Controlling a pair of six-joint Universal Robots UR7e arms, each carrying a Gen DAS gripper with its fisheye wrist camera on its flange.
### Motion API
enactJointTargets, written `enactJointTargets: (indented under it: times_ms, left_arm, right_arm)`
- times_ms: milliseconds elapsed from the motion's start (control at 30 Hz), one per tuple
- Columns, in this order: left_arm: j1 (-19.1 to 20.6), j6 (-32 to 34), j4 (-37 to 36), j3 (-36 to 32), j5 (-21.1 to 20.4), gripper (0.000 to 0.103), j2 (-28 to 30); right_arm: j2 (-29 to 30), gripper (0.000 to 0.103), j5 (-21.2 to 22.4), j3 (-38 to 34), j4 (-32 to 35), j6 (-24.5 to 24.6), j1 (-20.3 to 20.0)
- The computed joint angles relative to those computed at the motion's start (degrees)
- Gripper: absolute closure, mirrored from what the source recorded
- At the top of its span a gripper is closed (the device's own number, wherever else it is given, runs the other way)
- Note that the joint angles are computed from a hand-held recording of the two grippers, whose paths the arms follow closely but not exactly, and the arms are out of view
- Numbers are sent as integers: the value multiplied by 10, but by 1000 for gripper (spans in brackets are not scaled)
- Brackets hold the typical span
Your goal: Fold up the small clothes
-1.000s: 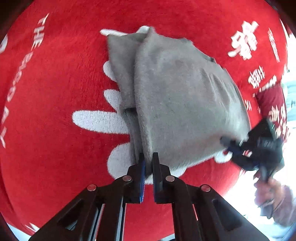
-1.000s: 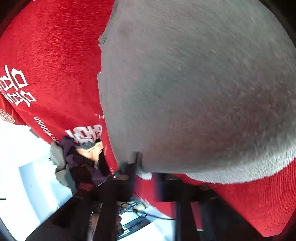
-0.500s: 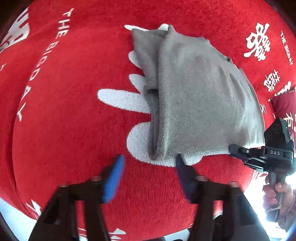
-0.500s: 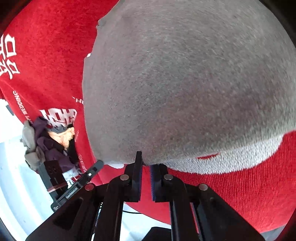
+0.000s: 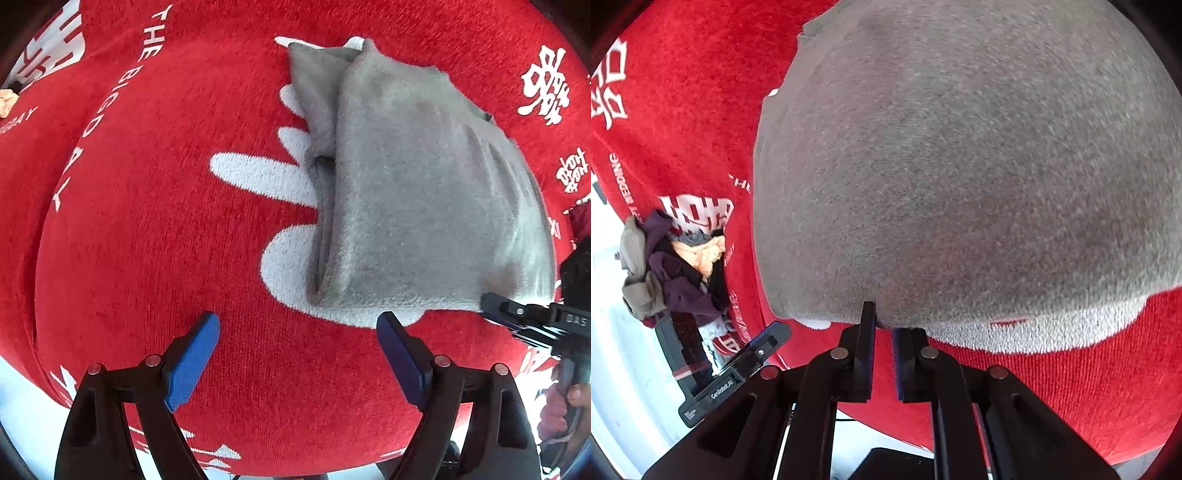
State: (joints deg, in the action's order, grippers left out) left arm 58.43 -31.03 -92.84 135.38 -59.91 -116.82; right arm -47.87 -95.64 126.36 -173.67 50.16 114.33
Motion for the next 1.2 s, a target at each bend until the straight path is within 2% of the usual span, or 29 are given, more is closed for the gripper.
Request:
enactJointTargets:
  times_ms: [133, 167, 200, 233, 367, 533, 633, 767, 967, 1067, 1200]
  left_arm:
    - [-18, -9, 7, 14, 18, 15, -3]
    - [-23, -8, 10, 18, 23, 12, -2]
    - [-25, -3, 12, 22, 20, 2, -3]
    - [-24, 2, 14, 23, 14, 0, 2]
    - [-53, -15, 48, 33, 29, 0, 10]
    - [-42, -43, 40, 26, -2, 0, -12]
    - [-42, -54, 35, 24, -25, 0, -21]
    - [-65, -74, 33, 24, -44, 0, -7]
    - [-87, -112, 7, 34, -69, 0, 12]
    - [-97, -136, -3, 39, -65, 0, 24]
    - [-91, -144, -26, 45, -69, 0, 51]
  right_arm:
    - [-1, 92, -7, -14, 30, -15, 7]
    - [-1, 91, -11, -17, 40, -21, 10]
    - [-1, 91, -15, -23, 55, -29, 14]
    - [-1, 91, -18, -29, 69, -34, 17]
    - [-8, 91, -28, -51, 145, -57, 35]
    - [-34, 91, -44, -51, 210, -58, 48]
    - [-58, 80, -45, -33, 216, -51, 44]
    - [-82, 67, -51, -11, 220, -39, 38]
    - [-101, 65, -46, 10, 209, -31, 27]
    - [-102, 65, -31, 17, 193, -35, 19]
    - [-90, 65, -8, 20, 157, -47, 8]
